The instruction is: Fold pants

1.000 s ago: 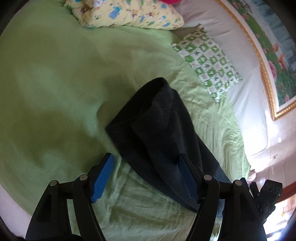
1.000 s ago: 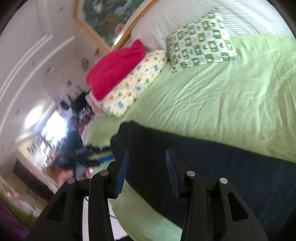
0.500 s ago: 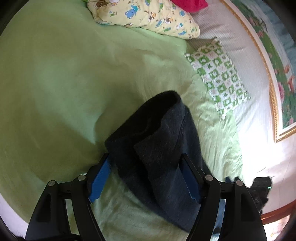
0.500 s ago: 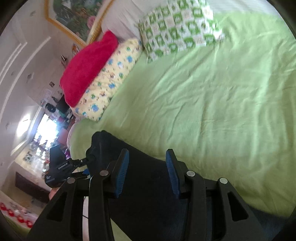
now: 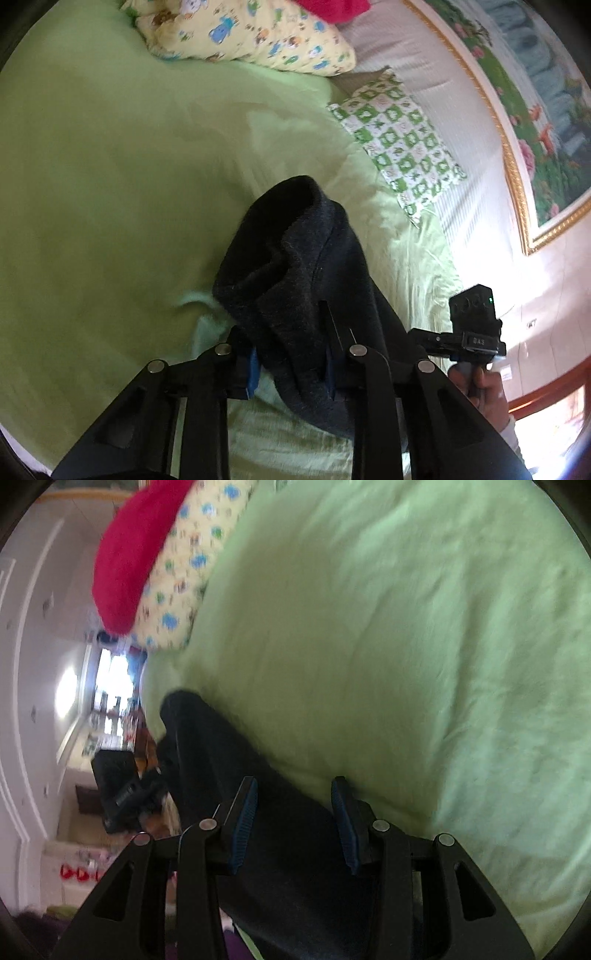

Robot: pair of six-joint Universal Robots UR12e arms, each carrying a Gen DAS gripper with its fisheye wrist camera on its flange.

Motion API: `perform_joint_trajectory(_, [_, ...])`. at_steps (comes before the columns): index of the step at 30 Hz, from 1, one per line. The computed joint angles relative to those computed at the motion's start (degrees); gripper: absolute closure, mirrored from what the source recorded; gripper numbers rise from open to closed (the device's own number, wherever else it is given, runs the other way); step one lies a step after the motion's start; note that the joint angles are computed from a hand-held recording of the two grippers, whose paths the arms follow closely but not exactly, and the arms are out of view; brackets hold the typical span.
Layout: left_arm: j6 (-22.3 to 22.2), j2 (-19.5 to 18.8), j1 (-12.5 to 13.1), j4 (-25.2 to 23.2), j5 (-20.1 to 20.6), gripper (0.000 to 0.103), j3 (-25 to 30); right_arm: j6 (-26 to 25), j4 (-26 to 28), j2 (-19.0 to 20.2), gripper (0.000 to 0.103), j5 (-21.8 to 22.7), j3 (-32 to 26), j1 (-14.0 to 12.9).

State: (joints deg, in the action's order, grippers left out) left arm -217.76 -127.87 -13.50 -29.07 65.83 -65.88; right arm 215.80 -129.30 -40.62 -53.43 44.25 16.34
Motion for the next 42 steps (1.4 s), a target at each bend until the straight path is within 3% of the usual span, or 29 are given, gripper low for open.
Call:
perform_joint_trajectory(6, [0.83, 0.75, 0.12, 1.35, -1.1, 0.079, -1.45, -6.02, 2.88, -0.31, 0.061, -0.3, -0.33, 1.03])
perform_joint_trajectory(8, [0.38, 0.93, 0.18, 2.49, -1.7, 0.08, -1.67, -10.11, 5.69, -0.31, 0.072, -7.6, -2.23, 2.3])
perform_joint_trajectory(10, [0.25, 1.54, 0.32, 4.31, -2.35, 0.08, -2.06, -10.03, 1.99, -1.52, 0.084, -12.5, -0.86, 3.02])
perform_joint_trajectory(11, [0.63, 1.88, 0.33, 5.13, -2.59, 0.08, -2.14, -10.32, -0.31, -2.02, 0.098, -14.84, -0.31, 3.28])
perform_joint_trajectory(14, [4.68, 2.94, -0.03, 6.25, -1.29, 0.08, -1.72, -13.46, -5.91, -3.74, 0.098, -27.64, 0.71, 5.55])
perform_joint_trajectory(19, [10.46, 2.22, 0.16, 3.51, 0.62, 0.08, -0.53, -16.85, -6.74, -1.8, 0.098, -40.52, -2.0, 8.62])
perform_joint_trajectory(22, [12.39, 1.21, 0.61, -1.01, 0.81, 0.079, 0.21, -12.27, -5.93, -0.32, 0.095, -41.15, -2.49, 8.81])
perform_joint_trajectory(25, [14.09, 1.34, 0.56, -4.11, 3.08, 0.073, -0.47, -9.45, -6.1, 0.16, 0.074, -43.53, -2.08, 9.05])
perform_joint_trajectory(26, [13.65, 1.76, 0.57, -3.52, 3.59, 0.066, -1.3, -8.65, -6.98, -0.28, 0.063, -45.44, -1.16, 9.32])
perform_joint_trajectory(27, [12.89, 2.32, 0.53, -2.46, 4.66, 0.064, -2.32, -7.53, -8.16, -1.09, 0.06, -47.87, 0.33, 9.59])
perform_joint_trajectory(29, [11.97, 3.42, 0.41, -0.96, 7.0, 0.057, -3.89, -5.47, -12.08, -3.3, 0.06, -49.21, 4.43, 9.7])
perform_joint_trajectory(33, [8.95, 5.55, 0.05, 3.08, 11.38, 0.055, -6.33, -0.58, -21.4, -8.24, 0.059, -51.22, 13.42, 10.06])
perform_joint_trajectory(37, [8.87, 6.39, -0.21, 5.96, 10.18, 0.053, -6.53, 3.09, -25.97, -11.78, 0.057, -53.49, 19.76, 10.81])
perform_joint_trajectory(42, [14.11, 4.98, -1.89, 3.37, 6.35, 0.051, -2.89, 7.34, -28.37, -15.92, 0.056, -56.39, 26.83, 11.72])
